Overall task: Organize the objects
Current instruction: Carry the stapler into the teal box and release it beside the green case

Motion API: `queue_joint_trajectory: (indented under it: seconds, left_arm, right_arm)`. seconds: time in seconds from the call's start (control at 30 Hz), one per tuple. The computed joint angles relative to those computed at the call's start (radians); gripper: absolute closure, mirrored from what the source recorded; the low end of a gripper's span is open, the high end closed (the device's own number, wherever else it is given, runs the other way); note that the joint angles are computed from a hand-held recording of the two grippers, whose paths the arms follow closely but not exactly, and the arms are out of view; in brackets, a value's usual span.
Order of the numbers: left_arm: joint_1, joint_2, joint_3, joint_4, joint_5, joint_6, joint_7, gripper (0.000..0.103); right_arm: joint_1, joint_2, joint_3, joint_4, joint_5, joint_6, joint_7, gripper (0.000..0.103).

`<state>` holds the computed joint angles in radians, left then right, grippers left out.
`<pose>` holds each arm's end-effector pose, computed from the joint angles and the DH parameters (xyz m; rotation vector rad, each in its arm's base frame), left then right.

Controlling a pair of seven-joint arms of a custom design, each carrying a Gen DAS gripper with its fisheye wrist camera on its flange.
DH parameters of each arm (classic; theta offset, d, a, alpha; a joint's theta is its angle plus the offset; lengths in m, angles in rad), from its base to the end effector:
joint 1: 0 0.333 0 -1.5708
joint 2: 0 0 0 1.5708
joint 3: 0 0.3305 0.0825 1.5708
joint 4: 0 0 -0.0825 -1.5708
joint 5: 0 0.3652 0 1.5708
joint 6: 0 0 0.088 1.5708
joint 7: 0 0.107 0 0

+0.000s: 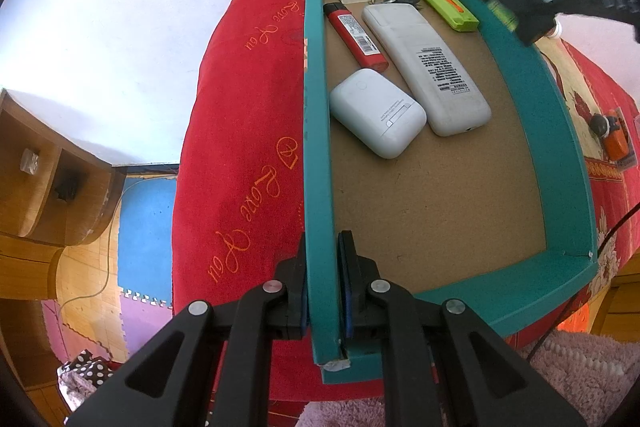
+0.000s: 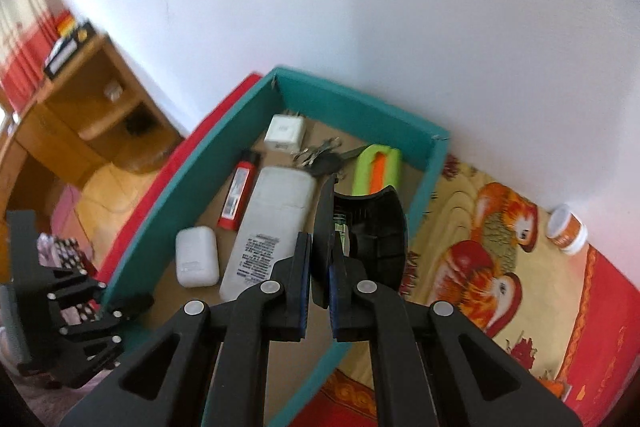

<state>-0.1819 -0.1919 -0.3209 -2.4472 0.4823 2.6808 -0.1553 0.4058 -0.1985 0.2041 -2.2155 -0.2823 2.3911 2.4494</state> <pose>0.4086 -0.2454 0.4367 -2.6488 1.0357 -0.7107 0.4102 0.2905 0.5209 -1.8596 2.0424 -0.3977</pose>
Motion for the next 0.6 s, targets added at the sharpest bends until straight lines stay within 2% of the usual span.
queue_joint_trajectory:
  seconds: [0.27, 0.6]
  left_arm:
    - [0.001, 0.005, 0.003, 0.005, 0.002, 0.000, 0.001, 0.093]
    - [0.002, 0.009, 0.006, 0.010, 0.003, -0.001, 0.001, 0.093]
  right_arm:
    - [0.019, 0.111, -0.017, 0.055, 0.025, -0.046, -0.020, 0.094]
    - [0.029, 0.132, -0.034, 0.041, 0.040, -0.043, -0.021, 0.094]
